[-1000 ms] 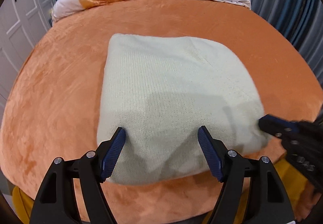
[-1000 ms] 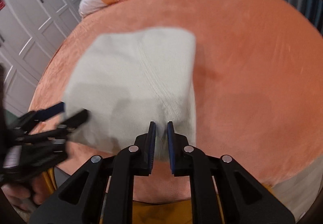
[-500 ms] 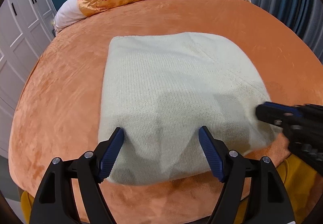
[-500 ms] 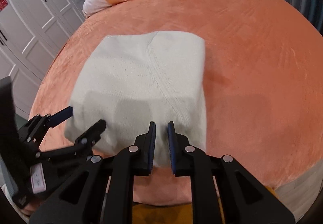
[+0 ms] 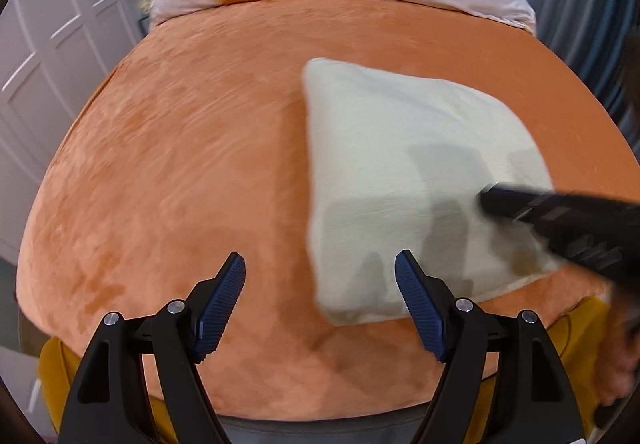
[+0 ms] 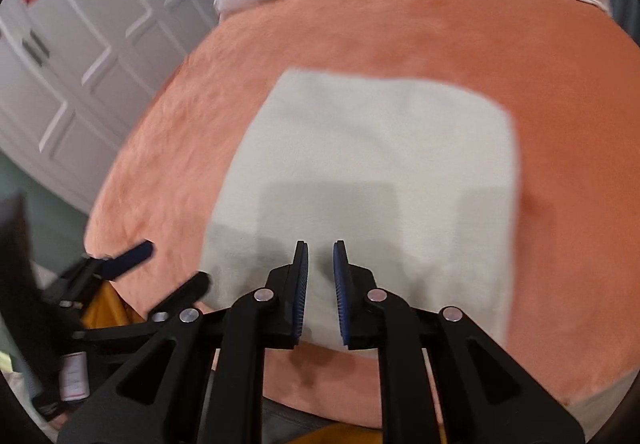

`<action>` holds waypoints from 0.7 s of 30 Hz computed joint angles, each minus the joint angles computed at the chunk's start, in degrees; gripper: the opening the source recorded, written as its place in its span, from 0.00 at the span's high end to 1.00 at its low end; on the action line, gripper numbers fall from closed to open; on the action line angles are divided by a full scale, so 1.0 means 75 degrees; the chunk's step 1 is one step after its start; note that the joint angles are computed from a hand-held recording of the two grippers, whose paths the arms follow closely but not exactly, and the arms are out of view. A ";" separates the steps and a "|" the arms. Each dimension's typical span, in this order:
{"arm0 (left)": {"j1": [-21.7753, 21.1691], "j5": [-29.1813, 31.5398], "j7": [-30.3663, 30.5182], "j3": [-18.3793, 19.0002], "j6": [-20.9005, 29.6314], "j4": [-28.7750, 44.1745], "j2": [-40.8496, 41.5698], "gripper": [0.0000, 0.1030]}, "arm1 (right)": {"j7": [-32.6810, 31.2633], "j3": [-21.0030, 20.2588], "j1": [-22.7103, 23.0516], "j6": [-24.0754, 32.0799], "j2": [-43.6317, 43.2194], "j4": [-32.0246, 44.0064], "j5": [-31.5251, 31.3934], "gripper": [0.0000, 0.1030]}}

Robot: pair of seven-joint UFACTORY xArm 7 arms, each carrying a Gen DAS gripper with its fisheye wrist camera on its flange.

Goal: Fold small clothes
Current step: 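Grasp the ribbed hem edge with both grippers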

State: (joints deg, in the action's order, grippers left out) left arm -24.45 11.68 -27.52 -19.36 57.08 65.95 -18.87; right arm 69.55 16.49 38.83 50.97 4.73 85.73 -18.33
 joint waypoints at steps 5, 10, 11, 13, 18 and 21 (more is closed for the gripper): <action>0.0064 -0.0266 0.0022 0.0184 0.0022 -0.0111 -0.0099 0.28 | -0.0035 -0.0149 0.0259 0.0122 0.0580 0.0351 -0.0325 0.86; -0.0067 -0.0651 0.0326 0.0219 -0.0317 0.0313 0.0331 0.24 | 0.1096 -0.0099 0.0011 0.0056 -0.0902 -0.0793 -0.0836 0.63; -0.0114 -0.0747 0.0393 0.0222 -0.0390 0.0440 0.0490 0.20 | 0.1401 -0.0030 -0.0118 0.0145 -0.1230 -0.1060 -0.1024 0.56; -0.0192 -0.0861 0.0414 0.0203 -0.0519 0.0780 0.0968 0.14 | 0.2067 0.0126 -0.0398 0.0349 -0.1741 -0.1534 -0.1257 0.39; -0.0363 -0.0851 -0.0054 0.0357 -0.0019 0.1745 0.2274 0.11 | 0.2261 -0.0098 -0.0894 -0.1079 -0.2566 -0.3214 0.0085 0.32; -0.0436 -0.0932 -0.0310 0.0530 -0.0293 0.1743 0.2437 0.05 | 0.2007 -0.0124 -0.1062 -0.2162 -0.2372 -0.3729 0.0773 0.30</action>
